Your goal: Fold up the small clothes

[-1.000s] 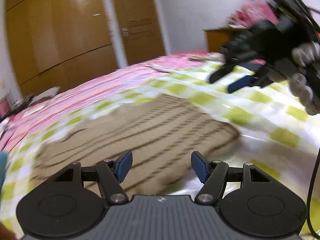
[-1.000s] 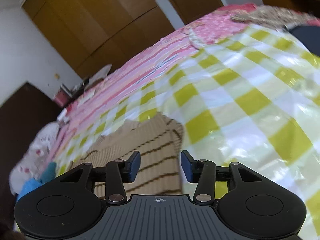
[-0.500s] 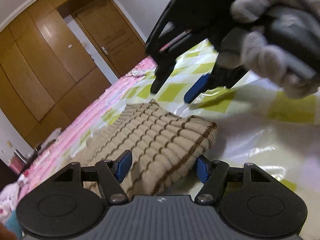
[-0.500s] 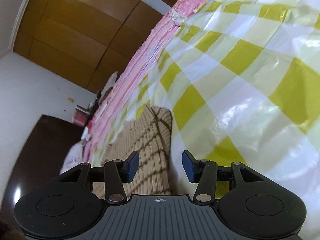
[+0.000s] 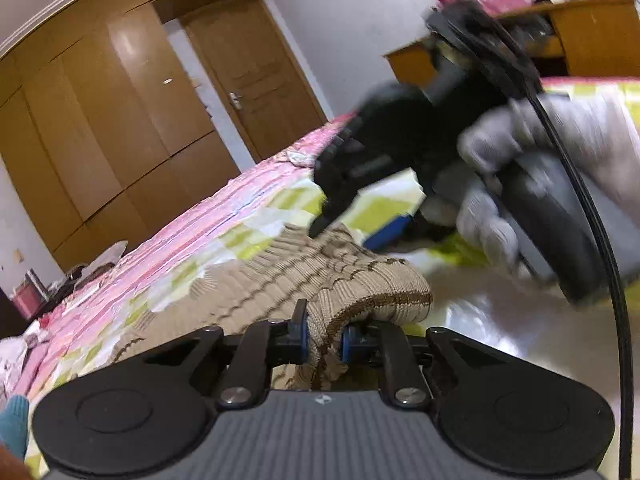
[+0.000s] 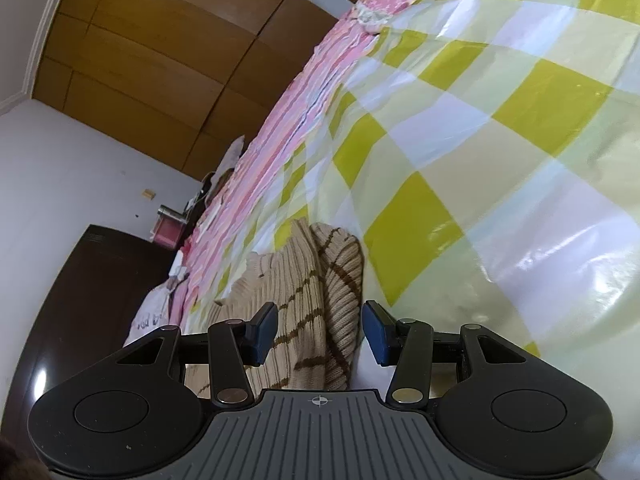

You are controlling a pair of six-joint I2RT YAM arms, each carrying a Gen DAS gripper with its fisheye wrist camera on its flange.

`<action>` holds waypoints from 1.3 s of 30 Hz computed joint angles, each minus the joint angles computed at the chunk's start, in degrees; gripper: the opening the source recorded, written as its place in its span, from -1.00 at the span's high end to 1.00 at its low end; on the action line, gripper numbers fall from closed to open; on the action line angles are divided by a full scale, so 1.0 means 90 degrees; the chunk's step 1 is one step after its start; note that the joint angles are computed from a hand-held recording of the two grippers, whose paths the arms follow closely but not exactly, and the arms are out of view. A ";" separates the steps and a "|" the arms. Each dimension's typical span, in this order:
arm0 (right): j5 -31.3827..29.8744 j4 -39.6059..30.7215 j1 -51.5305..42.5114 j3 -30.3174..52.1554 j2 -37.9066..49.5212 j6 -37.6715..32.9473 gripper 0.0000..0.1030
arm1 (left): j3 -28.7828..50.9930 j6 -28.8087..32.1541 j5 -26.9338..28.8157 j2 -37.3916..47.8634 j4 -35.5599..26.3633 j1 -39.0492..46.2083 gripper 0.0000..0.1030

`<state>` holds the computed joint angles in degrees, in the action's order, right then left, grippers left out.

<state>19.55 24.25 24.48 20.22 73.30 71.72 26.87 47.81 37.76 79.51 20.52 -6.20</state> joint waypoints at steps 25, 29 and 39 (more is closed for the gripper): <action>-0.0027 -0.0422 0.0139 0.0570 0.0390 0.0655 0.07 | 0.1472 -0.0513 0.1014 0.0433 -0.2222 0.0577 0.60; 0.0231 -0.0808 0.0369 0.0975 0.0521 0.0926 0.64 | 0.1642 -0.0406 0.1344 0.0462 -0.2575 0.0859 0.60; 0.0973 -0.2091 0.1095 0.3349 0.1168 0.0052 0.69 | 0.3754 -0.0742 0.2666 0.1466 -0.4700 0.2382 0.60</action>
